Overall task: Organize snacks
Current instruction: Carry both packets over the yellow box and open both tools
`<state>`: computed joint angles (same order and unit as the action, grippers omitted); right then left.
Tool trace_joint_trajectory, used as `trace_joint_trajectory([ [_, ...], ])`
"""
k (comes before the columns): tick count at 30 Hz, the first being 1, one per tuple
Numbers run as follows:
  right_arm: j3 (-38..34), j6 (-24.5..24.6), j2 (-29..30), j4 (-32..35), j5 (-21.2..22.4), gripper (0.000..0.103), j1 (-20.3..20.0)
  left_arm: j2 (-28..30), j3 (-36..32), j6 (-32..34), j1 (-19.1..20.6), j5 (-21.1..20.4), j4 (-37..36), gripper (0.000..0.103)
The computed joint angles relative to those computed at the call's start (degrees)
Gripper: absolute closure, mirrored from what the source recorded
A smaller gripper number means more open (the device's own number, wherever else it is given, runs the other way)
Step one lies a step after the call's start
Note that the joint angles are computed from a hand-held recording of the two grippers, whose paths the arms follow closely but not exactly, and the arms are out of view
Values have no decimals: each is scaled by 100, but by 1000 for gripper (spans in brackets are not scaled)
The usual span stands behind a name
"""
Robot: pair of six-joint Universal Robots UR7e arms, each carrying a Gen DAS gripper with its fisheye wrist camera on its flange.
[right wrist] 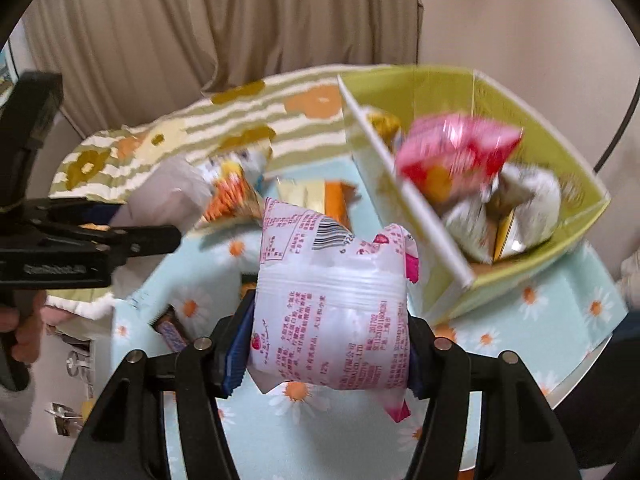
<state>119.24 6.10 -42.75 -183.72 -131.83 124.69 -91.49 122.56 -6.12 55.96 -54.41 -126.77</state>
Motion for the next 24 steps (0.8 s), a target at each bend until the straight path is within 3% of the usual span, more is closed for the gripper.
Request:
trace_joint_trajectory([
  [6,-16,-545,-703,60,286,46,-38,6,-173,-520,-546,306,75,39],
  [10,-101,-1243,-1049,31,453,46,-249,237,-261,-942,-893,630,-99,39],
  [19,-282,-2702,-1908,610,1182,46,-1066,1516,-608,-2301,-1396,765,-859,39],
  [24,-527,-3228,-2198,1194,1565,46,-1526,2268,-941,-2935,-1550,782,-1087,39],
])
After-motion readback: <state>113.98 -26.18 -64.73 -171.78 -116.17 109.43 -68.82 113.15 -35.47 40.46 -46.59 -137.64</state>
